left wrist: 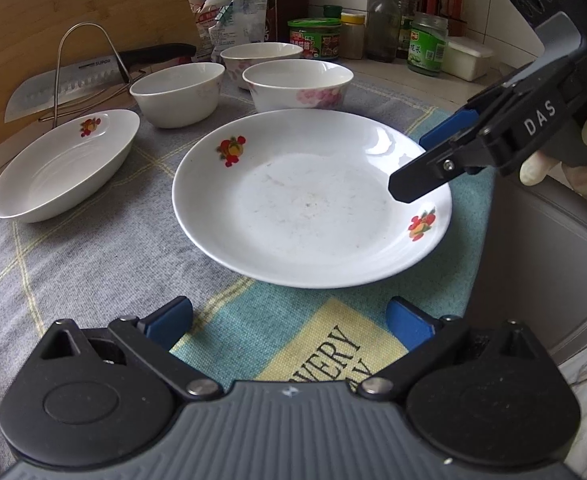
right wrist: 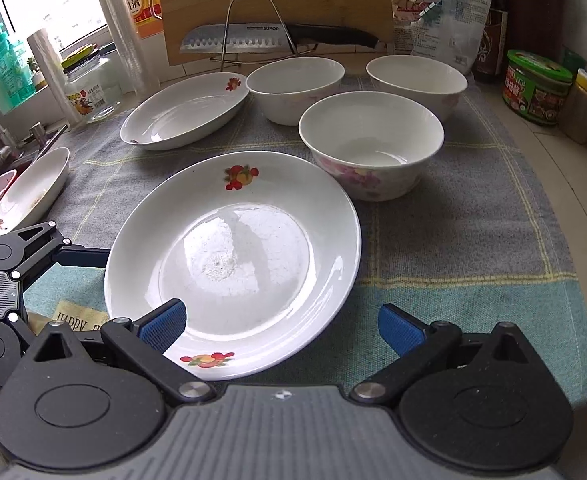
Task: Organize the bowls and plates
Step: 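Close the right tool on the rim of the large plate with white residue, then lift the large plate with the right tool and carry it toward the placed plate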
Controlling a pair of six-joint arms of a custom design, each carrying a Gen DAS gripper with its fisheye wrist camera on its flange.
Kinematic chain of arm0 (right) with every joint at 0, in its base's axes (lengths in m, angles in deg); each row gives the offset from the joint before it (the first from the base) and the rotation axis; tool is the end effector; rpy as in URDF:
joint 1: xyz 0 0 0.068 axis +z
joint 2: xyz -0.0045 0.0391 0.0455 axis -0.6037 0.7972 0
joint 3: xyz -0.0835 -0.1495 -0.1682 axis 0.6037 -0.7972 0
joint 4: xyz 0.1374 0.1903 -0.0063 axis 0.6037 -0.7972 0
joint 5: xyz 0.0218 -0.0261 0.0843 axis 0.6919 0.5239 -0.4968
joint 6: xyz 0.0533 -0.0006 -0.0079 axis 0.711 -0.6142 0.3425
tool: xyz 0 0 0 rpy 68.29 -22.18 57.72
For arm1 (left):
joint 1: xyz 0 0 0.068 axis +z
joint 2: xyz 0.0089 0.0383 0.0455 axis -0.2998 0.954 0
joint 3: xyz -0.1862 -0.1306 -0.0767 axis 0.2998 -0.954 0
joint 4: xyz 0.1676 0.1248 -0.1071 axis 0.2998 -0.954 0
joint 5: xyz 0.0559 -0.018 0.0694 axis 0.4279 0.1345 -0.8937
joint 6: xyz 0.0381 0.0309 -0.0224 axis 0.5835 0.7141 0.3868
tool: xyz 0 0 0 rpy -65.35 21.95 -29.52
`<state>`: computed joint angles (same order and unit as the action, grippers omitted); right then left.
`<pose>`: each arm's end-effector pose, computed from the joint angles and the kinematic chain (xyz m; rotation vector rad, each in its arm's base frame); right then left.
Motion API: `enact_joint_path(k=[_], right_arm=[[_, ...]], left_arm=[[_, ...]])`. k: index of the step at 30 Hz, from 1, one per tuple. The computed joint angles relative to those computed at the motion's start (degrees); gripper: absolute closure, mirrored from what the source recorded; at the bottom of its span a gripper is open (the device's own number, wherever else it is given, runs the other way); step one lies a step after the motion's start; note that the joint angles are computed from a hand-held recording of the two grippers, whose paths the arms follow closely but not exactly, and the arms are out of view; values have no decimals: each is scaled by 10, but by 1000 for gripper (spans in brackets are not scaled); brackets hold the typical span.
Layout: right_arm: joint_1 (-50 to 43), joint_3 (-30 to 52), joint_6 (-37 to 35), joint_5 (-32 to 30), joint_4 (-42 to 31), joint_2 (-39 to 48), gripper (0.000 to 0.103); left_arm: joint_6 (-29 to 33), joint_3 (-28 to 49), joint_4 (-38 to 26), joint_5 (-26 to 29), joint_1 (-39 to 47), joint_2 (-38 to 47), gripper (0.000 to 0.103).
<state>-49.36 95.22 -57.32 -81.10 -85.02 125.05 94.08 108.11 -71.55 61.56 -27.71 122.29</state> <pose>0.2234 -0.0394 0.1330 0.1288 2.4911 0.2150 0.2818 -0.0698 0.0960 1.2495 2.1072 -0.4682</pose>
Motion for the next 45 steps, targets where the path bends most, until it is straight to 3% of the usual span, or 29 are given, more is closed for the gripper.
enact_joint_path(k=[4, 16, 24, 34, 45], right_arm=[[-19, 26, -4, -35, -1, 47, 0], [-20, 102, -19, -61, -15, 136, 0], [-22, 149, -28, -68, -49, 167, 0], [-1, 187, -89, -39, -83, 190, 0], [-43, 278, -130, -114, -136, 259, 0]], left_arm=[[0, 6, 12, 9, -4, 13, 0], [23, 36, 19, 42, 0, 51, 0], [46, 50, 14, 65, 6, 67, 0], [76, 65, 11, 95, 15, 87, 0], [76, 64, 12, 99, 16, 84, 0]])
